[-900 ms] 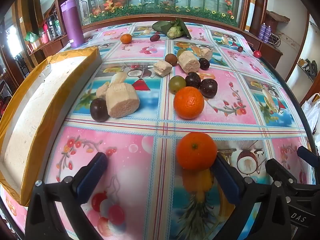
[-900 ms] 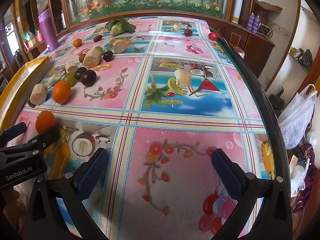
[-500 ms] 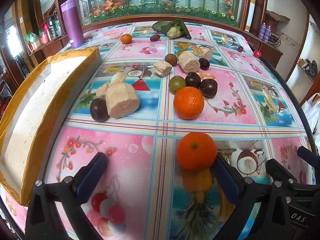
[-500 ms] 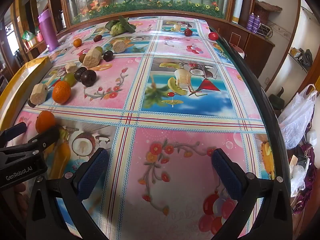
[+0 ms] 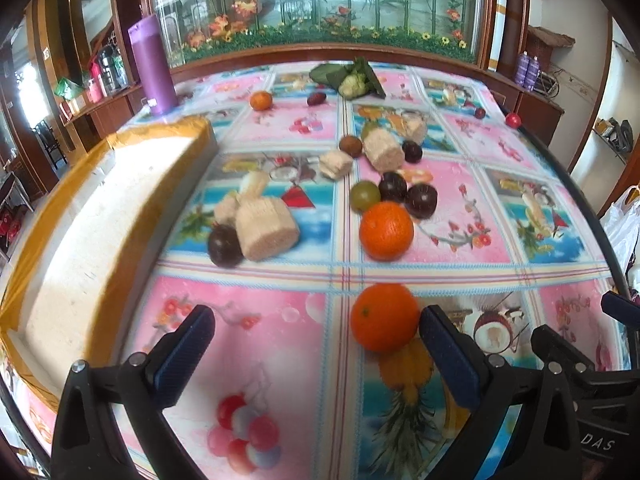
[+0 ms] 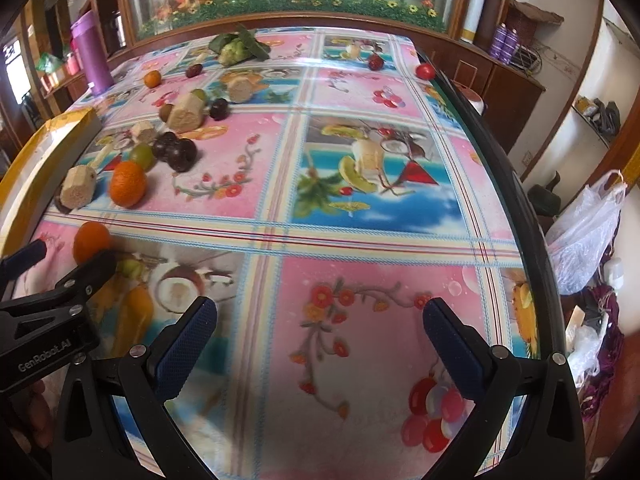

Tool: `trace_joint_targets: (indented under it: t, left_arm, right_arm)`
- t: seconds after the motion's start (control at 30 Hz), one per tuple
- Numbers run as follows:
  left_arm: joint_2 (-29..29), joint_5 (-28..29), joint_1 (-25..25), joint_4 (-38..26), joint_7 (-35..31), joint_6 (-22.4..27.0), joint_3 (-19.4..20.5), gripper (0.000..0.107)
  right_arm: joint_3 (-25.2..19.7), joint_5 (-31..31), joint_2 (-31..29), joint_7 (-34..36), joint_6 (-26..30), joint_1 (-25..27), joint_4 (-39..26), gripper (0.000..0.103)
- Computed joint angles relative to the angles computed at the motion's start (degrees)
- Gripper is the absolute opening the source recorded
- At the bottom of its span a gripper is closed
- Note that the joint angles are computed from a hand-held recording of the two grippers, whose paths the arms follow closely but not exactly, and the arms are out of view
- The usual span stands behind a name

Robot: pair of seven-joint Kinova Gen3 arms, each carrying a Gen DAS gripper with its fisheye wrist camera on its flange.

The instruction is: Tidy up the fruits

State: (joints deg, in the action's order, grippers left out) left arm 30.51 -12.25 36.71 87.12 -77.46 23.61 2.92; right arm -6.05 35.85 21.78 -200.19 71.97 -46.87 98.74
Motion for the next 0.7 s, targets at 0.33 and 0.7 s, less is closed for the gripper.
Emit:
trace_joint_targets:
  t: [0.33,0.7]
  left_arm:
    - [-4.17,1.59,-5.88,-0.27,-2.83,-1.04,0.61,0.103]
    - [-6.6,4.32,-11.13,1.33,-5.83,-3.0,0.8,0.103]
  right_arm:
    - [0.7,0.01,0.57,6.41,5.68,0.52,-11.2,0.103]
    - [2.79,3.92,6.41,10.62,10.47,-4.39,-21.23,0.103]
